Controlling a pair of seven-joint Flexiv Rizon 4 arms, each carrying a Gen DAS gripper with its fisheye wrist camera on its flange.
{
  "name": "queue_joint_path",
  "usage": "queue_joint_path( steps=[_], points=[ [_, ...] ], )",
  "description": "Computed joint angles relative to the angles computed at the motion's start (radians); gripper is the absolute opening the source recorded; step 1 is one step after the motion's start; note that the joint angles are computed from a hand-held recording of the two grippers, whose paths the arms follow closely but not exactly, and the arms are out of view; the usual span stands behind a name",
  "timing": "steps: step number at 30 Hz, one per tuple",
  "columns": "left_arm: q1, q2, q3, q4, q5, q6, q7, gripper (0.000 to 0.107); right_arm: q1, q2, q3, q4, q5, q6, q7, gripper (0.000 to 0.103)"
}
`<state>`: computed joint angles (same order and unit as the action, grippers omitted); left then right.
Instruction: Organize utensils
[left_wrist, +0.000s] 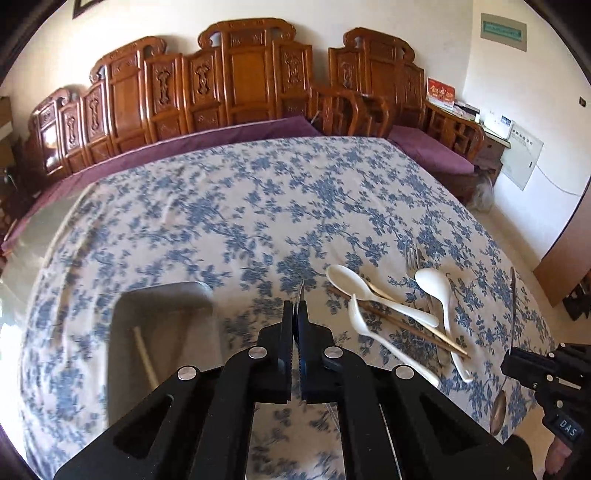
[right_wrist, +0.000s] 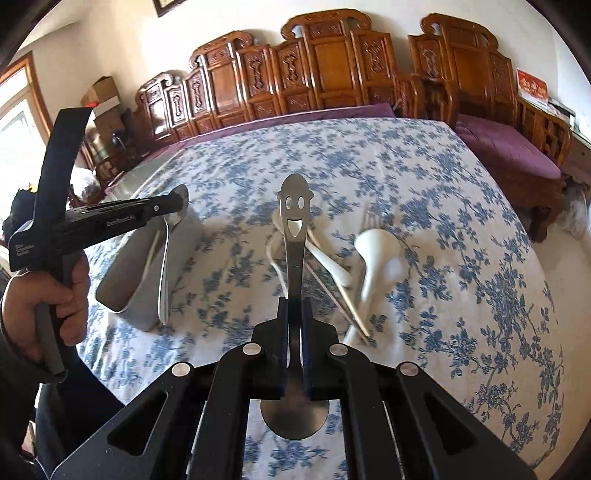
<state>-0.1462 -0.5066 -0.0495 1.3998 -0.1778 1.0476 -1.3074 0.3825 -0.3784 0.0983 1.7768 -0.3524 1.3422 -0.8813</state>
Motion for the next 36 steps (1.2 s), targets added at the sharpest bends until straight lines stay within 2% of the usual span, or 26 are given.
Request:
queue_joint_path(
  steps=[12,23,36],
  points=[
    [0.055,0.056,0.027,0.062,0.004,0.038,0.035,0.001,0.033,-0.019,0.007,-0.039,-0.019,-0.012,-0.011,0.008],
    [0.105,0.005,0.038,0.049,0.008,0.024,0.078,0.001,0.040,-0.083,0.021,-0.114,0.004,-0.058,-0.055,0.008],
    [0.103,-0.057,0.033,0.035,0.010,-0.015,0.105,0.001,0.058,-0.169,0.038,-0.222,0.058,-0.105,-0.097,0.008]
  ],
)
